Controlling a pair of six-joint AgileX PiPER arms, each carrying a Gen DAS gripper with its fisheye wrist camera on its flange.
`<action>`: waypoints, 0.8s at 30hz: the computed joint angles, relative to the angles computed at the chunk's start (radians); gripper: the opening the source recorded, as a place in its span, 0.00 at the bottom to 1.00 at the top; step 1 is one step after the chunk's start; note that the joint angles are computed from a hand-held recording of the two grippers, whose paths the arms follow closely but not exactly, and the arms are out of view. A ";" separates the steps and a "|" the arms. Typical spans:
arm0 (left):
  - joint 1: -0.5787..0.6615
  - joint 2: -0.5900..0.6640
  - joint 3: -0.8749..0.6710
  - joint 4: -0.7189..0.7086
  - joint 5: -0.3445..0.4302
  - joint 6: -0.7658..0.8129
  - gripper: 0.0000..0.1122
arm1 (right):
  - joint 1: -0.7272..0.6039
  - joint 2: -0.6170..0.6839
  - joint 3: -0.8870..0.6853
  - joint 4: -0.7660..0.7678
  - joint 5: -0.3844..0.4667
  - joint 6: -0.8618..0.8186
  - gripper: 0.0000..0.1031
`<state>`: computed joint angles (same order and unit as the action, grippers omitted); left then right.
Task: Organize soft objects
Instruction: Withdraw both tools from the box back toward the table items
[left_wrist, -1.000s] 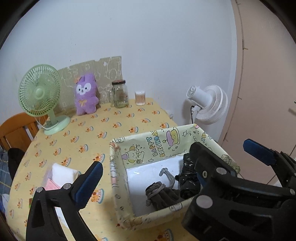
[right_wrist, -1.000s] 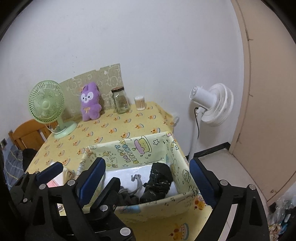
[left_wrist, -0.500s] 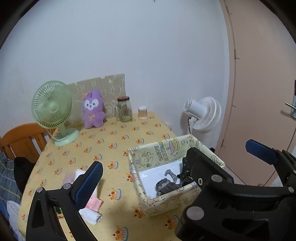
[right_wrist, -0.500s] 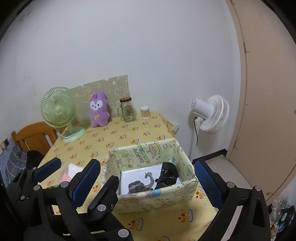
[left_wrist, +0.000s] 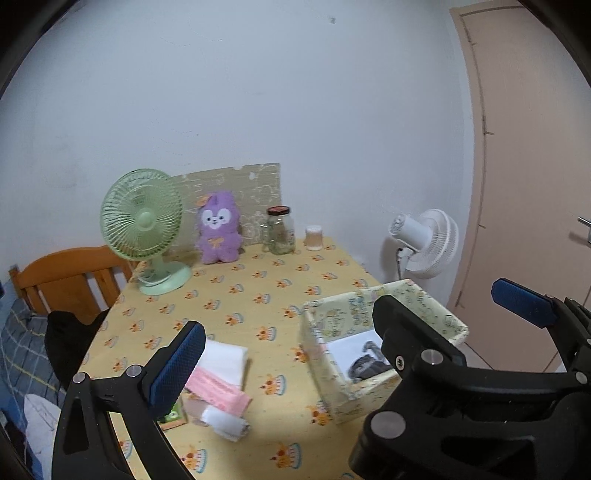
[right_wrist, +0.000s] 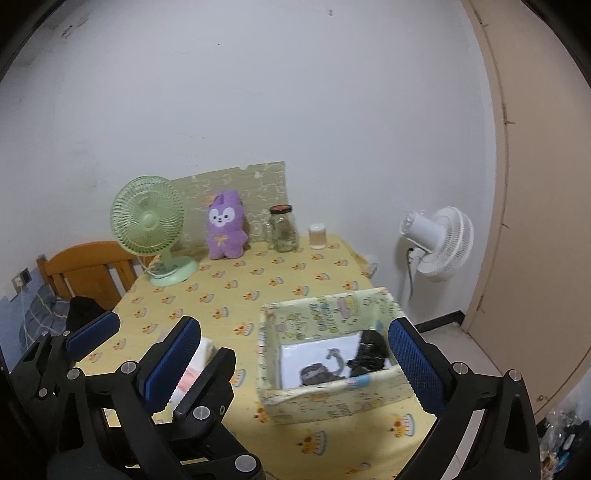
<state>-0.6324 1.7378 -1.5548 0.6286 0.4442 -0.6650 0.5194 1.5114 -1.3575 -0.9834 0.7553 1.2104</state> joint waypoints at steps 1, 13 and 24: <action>0.013 0.000 0.002 -0.001 -0.005 -0.002 0.92 | 0.003 0.015 -0.016 0.004 -0.005 -0.009 1.00; 0.148 0.000 0.027 -0.144 -0.069 0.167 0.92 | 0.043 0.191 -0.195 0.042 -0.022 -0.059 1.00; 0.227 0.002 0.080 -0.071 -0.108 0.106 0.92 | 0.077 0.309 -0.284 0.035 -0.051 -0.024 1.00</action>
<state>-0.4057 1.7398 -1.4743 0.5572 0.3364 -0.5589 0.5961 1.8200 -1.6419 -0.9489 0.7039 1.1865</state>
